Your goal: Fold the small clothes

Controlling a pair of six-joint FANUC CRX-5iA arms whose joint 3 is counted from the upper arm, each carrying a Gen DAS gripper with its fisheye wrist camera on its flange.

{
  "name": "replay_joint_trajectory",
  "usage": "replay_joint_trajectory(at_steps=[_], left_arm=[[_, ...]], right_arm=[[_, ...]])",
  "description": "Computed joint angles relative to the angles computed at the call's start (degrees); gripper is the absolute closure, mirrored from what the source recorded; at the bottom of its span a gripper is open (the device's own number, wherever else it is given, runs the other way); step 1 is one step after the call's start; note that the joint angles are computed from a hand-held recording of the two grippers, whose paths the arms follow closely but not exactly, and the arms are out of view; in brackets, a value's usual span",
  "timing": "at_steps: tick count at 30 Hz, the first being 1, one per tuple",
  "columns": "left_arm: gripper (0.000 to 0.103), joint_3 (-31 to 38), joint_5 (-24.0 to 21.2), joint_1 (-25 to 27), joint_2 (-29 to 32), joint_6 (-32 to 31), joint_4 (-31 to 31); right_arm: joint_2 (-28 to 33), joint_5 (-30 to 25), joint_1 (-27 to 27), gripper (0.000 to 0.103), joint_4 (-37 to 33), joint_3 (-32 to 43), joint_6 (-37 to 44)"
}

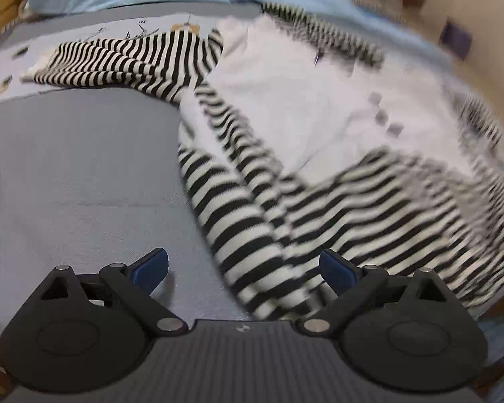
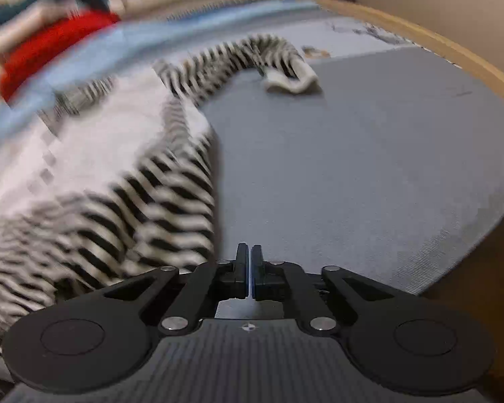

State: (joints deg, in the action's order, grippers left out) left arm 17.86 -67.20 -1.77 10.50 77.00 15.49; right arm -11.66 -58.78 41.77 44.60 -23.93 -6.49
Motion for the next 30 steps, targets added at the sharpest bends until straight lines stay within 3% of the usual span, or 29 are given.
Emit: replay_joint_trajectory(at_steps=[2,4,6,8,9,10,12,15,17,19,21,22,27,30], left_arm=[[0.005,-1.56,1.0,1.1,-0.24,-0.31,4.61],[0.005,-1.4,0.79,1.0,0.45,0.07,6.06],[0.005,0.71,-1.83,0.36,2.21,1.55,4.98],[0.019,2.97,-5.58,-0.33,3.93,2.09,3.09],[0.053,3.39,-6.67,-0.53,4.3,1.42,2.64],[0.078,3.5,-6.74,-0.88,4.04,1.09,1.09],[0.082,1.09,-4.85,0.02,2.1,1.2,2.04],[0.08,-1.7,-3.99,2.08,0.27,1.04,5.06],[0.066,-1.03,-5.04,2.3,1.03,2.61,4.03],[0.036,-0.47,-4.76,1.68,0.91,3.89,1.31],[0.016,-0.02,-3.58,1.25,0.2,4.46,-0.72],[0.011,-0.21,-2.46,1.31,-0.2,4.47,-0.84],[0.01,-0.43,1.69,2.03,-1.92,3.15,0.14],[0.009,2.71,3.17,0.69,-1.36,4.94,-3.38]], right_arm=[[-1.68,4.35,-0.76,0.085,4.88,-2.81,-5.54],[-2.81,9.28,-2.06,0.047,9.46,-5.21,-10.81],[-2.61,13.41,-3.57,0.045,11.71,-5.74,-12.91],[-0.9,14.4,-3.98,0.047,9.19,-4.01,-9.87],[0.52,13.45,-3.7,0.071,3.84,-1.24,-4.05],[1.82,12.23,-3.59,0.098,-1.25,1.2,1.71],[3.93,5.99,-2.15,0.103,-4.15,4.05,5.4],[1.83,4.49,-1.12,0.103,-2.93,1.93,2.38],[2.25,3.4,-1.63,0.103,-5.92,2.71,3.87],[3.04,3.73,-1.83,0.102,-7.33,3.21,5.9],[3.35,2.95,-1.19,0.098,-5.43,3.32,4.74],[3.17,2.66,-0.82,0.094,-3.43,2.97,2.74],[3.42,-5.1,2.35,0.063,12.88,1.15,-7.72],[2.71,-1.52,0.9,0.06,18.54,0.97,-10.46]])
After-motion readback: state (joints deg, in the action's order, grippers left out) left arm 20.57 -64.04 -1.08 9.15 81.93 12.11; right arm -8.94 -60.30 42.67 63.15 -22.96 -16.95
